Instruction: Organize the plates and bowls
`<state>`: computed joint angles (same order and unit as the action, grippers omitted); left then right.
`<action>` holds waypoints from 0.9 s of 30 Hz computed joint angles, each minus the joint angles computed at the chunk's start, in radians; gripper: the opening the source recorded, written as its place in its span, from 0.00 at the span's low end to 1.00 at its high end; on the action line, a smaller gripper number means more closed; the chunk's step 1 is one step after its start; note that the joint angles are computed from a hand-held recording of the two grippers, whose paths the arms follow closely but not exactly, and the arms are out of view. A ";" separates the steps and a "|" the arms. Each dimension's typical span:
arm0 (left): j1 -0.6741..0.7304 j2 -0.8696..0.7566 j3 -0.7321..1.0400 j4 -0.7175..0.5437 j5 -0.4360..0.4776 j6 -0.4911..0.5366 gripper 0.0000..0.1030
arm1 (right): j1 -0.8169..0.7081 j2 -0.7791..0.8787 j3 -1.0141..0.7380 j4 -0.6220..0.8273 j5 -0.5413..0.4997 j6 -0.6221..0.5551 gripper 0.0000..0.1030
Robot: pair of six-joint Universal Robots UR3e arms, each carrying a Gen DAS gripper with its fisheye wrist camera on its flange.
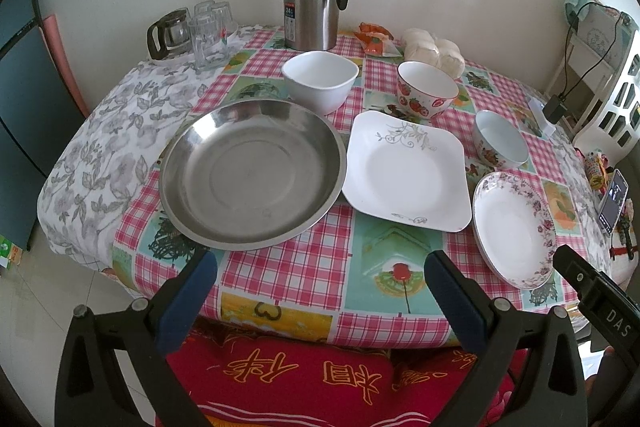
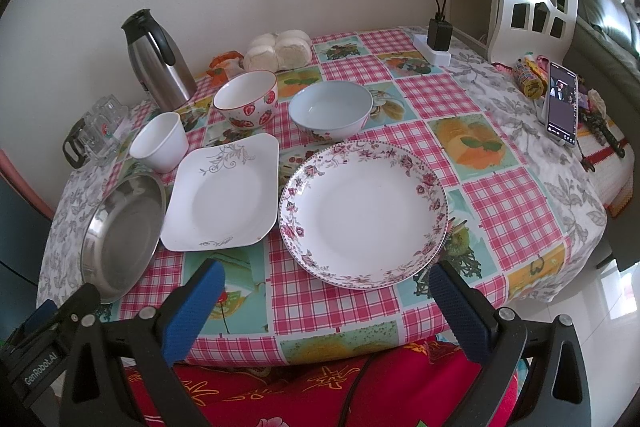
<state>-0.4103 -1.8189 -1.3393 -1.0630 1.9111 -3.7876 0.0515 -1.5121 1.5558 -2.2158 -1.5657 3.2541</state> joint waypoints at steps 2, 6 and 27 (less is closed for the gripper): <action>0.000 0.000 0.000 0.001 -0.001 0.001 1.00 | -0.001 0.000 0.000 0.000 0.001 -0.001 1.00; 0.001 0.000 -0.003 0.005 -0.003 0.001 1.00 | -0.002 0.000 0.000 0.000 0.002 0.000 1.00; 0.103 -0.093 0.206 0.002 -0.103 0.042 1.00 | 0.001 0.105 -0.174 0.056 0.059 0.019 1.00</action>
<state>-0.3078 -1.9116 -1.1336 -1.0606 1.8083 -3.7452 0.0524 -1.4072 1.3819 -2.1603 -1.5067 3.2733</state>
